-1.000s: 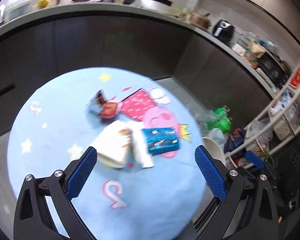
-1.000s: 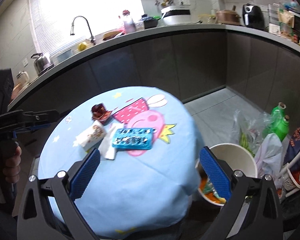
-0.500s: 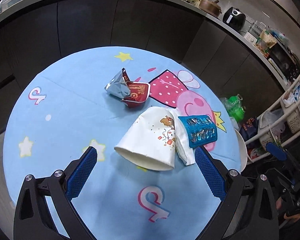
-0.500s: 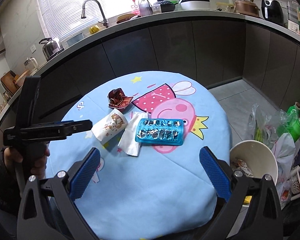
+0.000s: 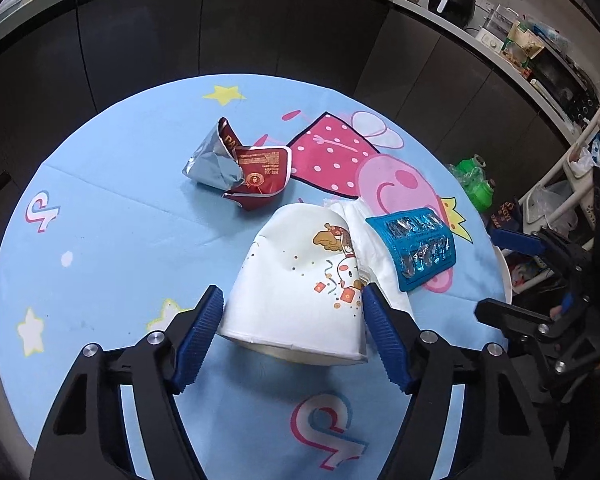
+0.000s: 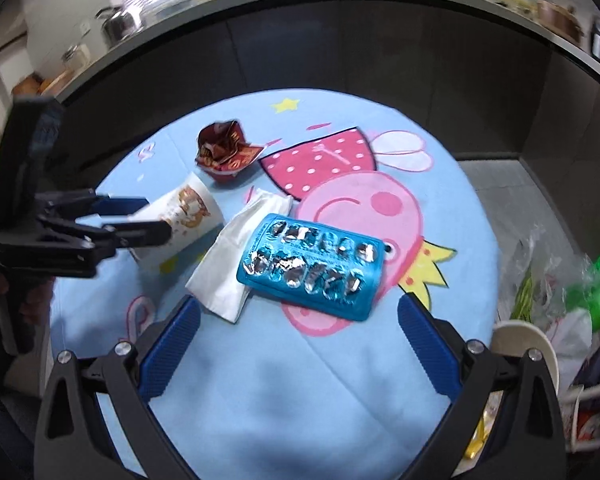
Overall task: Collect trash
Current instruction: 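Grasp the blue blister pack with the right tool while the left tool grasps the paper cup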
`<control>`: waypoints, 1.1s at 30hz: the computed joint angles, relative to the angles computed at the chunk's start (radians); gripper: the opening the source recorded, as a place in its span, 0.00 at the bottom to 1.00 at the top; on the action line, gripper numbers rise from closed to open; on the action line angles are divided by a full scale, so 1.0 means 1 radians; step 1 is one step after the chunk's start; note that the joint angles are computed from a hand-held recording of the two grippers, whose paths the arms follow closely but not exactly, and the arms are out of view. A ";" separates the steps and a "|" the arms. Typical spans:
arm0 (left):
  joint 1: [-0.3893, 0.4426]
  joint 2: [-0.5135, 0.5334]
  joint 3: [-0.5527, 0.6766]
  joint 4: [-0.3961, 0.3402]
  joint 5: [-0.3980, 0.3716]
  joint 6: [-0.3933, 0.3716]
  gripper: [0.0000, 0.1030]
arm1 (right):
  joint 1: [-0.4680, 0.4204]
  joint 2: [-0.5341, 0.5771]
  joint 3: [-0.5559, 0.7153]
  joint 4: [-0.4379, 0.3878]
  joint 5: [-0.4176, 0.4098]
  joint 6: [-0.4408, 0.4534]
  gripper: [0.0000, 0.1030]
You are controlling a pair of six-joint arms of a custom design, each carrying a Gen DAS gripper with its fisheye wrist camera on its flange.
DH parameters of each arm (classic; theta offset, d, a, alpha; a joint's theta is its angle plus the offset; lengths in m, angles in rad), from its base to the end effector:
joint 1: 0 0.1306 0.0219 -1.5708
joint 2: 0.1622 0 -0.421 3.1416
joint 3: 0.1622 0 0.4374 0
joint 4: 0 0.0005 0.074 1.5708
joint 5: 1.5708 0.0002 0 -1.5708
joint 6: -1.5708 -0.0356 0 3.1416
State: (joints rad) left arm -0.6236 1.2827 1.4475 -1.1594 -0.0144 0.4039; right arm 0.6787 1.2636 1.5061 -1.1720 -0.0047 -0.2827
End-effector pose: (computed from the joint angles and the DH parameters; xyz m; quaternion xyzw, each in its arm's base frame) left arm 0.3735 -0.2686 0.5280 0.1031 0.9532 -0.1336 0.2508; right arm 0.3513 0.2829 0.5643 -0.1874 0.9303 0.1477 0.2784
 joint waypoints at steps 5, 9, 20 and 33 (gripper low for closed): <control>0.020 -0.052 -0.030 0.001 0.026 0.048 0.52 | -0.027 0.079 0.042 -0.014 -0.060 0.235 0.97; 0.033 -0.087 -0.047 -0.012 0.051 0.079 0.43 | -0.063 0.145 0.094 -0.062 -0.141 0.378 0.97; 0.030 -0.083 -0.048 -0.020 0.019 0.091 0.59 | -0.084 0.228 0.175 -0.148 -0.206 0.471 0.97; 0.036 -0.058 -0.046 -0.022 0.001 0.102 0.67 | -0.041 0.165 0.126 -0.090 -0.146 0.355 0.96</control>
